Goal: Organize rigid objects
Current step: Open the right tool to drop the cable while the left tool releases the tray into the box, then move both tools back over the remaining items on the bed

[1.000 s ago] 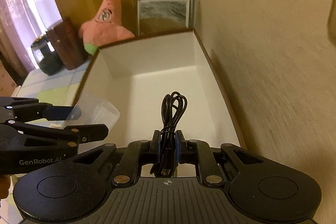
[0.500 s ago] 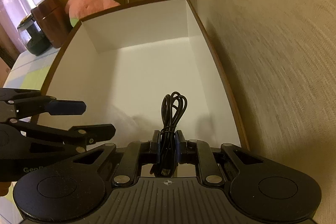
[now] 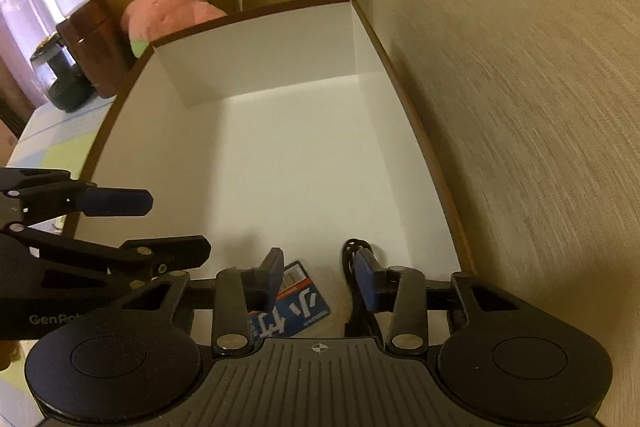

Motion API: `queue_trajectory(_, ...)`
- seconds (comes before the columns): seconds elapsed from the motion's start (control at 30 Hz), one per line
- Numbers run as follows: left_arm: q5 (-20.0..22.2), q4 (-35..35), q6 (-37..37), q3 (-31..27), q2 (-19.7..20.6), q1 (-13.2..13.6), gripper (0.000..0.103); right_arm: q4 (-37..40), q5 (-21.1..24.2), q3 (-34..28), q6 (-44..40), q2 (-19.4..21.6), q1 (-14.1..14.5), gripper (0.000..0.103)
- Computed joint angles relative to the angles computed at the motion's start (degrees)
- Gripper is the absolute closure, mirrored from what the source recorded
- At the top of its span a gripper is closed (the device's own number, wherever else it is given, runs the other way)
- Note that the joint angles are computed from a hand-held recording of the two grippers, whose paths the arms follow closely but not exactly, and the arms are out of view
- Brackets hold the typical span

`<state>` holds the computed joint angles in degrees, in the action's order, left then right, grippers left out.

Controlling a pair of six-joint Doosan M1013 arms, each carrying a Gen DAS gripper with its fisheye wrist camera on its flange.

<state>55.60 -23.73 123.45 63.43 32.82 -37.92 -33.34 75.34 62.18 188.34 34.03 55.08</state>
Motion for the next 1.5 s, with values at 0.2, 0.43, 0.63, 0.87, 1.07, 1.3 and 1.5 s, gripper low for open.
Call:
queue_trajectory(0.2, -0.47, -0.99, 0.74, 0.53, -0.81, 0.37, 0.045, -0.77, 0.79, -0.82, 0.24, 0.1, 0.58, 0.062)
queue_trajectory(0.43, -1.15, -2.86, 2.26, 1.55, -2.06, 0.95, 0.045, -2.26, 2.59, -1.99, 1.16, 0.29, 1.49, 0.061)
queue_trajectory(0.63, -1.46, -5.43, 4.27, 3.37, -3.89, 1.91, 0.045, -4.25, 4.75, -3.77, 2.77, 0.75, 2.68, 0.06)
queue_trajectory(0.87, -2.0, -8.24, 6.8, 6.12, -6.5, 3.78, 0.045, -7.17, 8.36, -7.9, 5.22, 2.42, 4.6, 0.06)
queue_trajectory(1.07, -3.19, -10.22, 8.93, 8.98, -9.1, 6.49, 0.045, -8.16, 13.37, -14.87, 3.56, 5.68, 5.84, 0.06)
queue_trajectory(1.3, -4.69, -10.31, 9.13, 12.53, -11.95, 10.16, 0.045, -9.15, 14.7, -22.01, 1.06, 9.38, 6.9, 0.06)
queue_trajectory(1.5, -6.04, -9.88, 8.28, 15.39, -14.16, 13.4, 0.045, -9.12, 13.67, -28.78, -1.77, 13.11, 7.34, 0.059)
